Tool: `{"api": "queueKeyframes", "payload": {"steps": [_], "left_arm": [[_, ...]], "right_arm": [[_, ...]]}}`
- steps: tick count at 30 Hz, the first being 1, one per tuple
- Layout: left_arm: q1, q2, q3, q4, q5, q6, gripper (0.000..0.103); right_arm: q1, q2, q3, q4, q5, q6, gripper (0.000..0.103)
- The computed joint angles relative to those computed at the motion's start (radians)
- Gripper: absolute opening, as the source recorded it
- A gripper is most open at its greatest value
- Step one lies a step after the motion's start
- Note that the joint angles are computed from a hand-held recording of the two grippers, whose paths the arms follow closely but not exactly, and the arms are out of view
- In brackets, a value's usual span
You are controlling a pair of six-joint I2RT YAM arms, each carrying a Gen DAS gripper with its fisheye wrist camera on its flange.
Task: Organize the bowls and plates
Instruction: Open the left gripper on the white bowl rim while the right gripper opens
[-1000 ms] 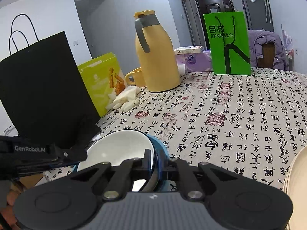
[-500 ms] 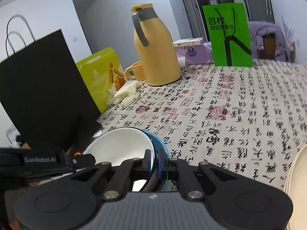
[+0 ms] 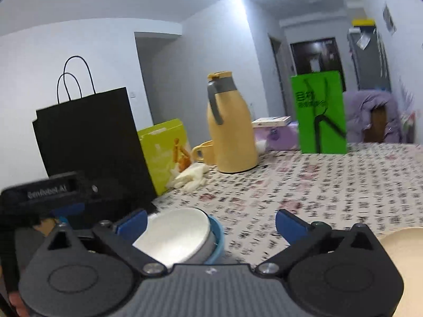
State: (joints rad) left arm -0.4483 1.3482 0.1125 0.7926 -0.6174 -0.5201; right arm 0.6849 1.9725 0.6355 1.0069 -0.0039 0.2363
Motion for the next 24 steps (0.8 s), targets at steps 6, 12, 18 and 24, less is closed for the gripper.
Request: {"api": "queueKeyframes", "payload": {"steps": [6,12,18,24], "left_arm": [[-0.099,0.083,-0.037,0.115,-0.092,0.004,0.103],[-0.16,0.176,-0.044,0.187,-0.125,0.013,0.103],[-0.15,0.221,-0.048,0.244,-0.093,0.036,0.103],[-0.117,0.287,-0.064,0.337,-0.046,0.057,0.103]], "right_arm": [[-0.006,-0.008,-0.127,0.103,-0.001,0.006,0.103],[-0.004,0.001,-0.173,0.146,0.023,0.005,0.103],[-0.003,0.009,-0.165,0.142,0.035,0.017,0.103],[-0.003,0.035,-0.136,0.122,0.043,0.038,0.103]]}}
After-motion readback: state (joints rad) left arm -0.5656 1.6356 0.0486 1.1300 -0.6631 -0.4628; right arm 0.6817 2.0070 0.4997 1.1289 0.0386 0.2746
